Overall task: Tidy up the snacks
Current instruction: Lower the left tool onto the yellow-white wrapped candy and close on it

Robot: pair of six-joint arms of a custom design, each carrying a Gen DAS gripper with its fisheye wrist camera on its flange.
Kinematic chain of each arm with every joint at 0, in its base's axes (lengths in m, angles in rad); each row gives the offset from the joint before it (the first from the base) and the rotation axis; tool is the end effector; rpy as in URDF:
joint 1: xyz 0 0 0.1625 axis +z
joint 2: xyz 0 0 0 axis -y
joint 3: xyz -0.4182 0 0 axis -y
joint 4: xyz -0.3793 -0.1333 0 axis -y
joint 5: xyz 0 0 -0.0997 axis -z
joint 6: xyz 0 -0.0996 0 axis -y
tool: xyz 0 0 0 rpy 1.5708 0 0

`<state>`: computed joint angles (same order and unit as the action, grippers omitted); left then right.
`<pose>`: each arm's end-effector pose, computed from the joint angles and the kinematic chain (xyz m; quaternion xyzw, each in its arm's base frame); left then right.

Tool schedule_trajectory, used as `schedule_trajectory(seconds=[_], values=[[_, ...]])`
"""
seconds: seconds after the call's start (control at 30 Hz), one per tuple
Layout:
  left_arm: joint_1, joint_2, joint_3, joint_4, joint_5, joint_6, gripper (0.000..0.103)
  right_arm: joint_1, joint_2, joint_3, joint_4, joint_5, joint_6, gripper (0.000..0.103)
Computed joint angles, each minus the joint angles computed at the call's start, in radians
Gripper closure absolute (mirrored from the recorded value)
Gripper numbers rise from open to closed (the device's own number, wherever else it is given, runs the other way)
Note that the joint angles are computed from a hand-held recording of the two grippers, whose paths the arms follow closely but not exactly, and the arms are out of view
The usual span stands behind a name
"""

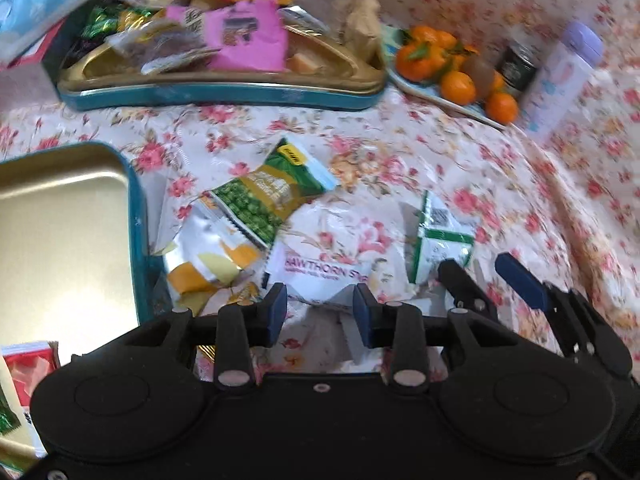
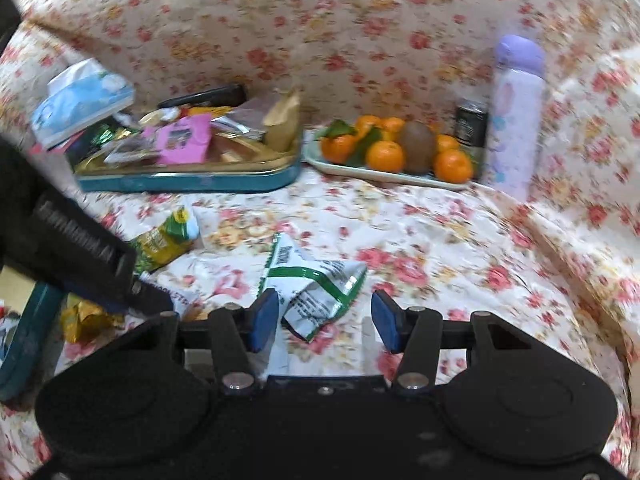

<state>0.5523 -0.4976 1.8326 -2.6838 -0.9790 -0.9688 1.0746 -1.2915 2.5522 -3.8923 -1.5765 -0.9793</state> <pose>-0.3565 -0.4415 -0.1093 0.0559 0.9496 -0.1851 0.2469 -0.0578 -0.3856 0.2417 0.2049 -0.8379 0.3727 0.3421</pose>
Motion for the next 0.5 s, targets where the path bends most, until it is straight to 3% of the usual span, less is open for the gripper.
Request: schedule_trajectory(seconds=[0.17, 0.4, 0.5], values=[[-0.036, -0.027, 0.012, 0.049, 0.136, 0.041, 0.058, -0.022, -0.047, 0.017, 0.041, 0.050, 0.034, 0.049], [0.013, -0.041, -0.013, 0.177, 0.185, 0.032, 0.058, -0.018, -0.070, 0.031, 0.063, 0.079, 0.054, 0.049], [0.017, -0.039, -0.008, 0.169, 0.204, 0.060, 0.058, -0.020, -0.078, 0.036, 0.070, 0.081, 0.049, 0.049]])
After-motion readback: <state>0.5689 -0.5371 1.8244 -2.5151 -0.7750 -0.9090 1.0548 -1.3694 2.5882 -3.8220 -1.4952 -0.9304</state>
